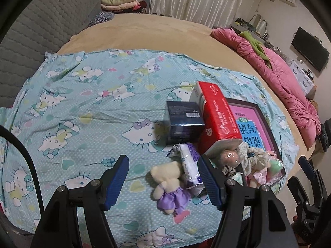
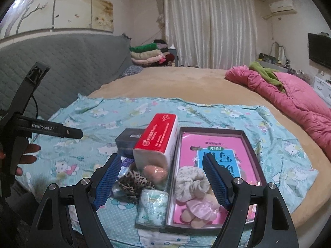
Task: Organize soft objects
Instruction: 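Move both open grippers over the pile beside the tissue pack, then grasp the white wrapped package with the left gripper while the right grasps the leopard-print scrunchie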
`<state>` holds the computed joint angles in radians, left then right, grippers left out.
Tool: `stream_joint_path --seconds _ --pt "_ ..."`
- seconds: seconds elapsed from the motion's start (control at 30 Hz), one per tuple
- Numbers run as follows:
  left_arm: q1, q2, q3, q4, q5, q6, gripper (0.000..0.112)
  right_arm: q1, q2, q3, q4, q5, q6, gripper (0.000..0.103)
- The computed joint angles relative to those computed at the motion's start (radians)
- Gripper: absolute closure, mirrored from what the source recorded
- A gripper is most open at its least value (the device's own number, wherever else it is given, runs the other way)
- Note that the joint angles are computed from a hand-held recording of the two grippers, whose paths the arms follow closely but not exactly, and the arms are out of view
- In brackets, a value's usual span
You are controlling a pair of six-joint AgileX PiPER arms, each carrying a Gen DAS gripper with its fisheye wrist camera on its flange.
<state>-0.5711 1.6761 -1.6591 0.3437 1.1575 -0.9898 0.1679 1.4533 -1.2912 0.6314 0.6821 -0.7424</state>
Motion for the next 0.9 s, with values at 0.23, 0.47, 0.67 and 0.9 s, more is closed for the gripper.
stream_joint_path --seconds 0.23,0.47,0.67,0.9 --pt "0.012 0.019 0.038 -0.042 -0.05 0.017 0.044 0.048 0.012 0.03 -0.059 -0.023 0.002 0.021" --pt "0.015 0.055 0.065 -0.082 -0.103 0.036 0.044 0.103 0.047 0.059 -0.1 -0.053 -0.025 0.021" --pt "0.03 0.092 0.07 -0.134 -0.143 0.068 0.044 0.151 0.106 0.053 -0.119 -0.056 -0.07 0.021" --pt "0.056 0.178 -0.003 -0.209 -0.149 0.114 0.044 0.195 0.179 0.045 -0.186 -0.083 -0.071 0.021"
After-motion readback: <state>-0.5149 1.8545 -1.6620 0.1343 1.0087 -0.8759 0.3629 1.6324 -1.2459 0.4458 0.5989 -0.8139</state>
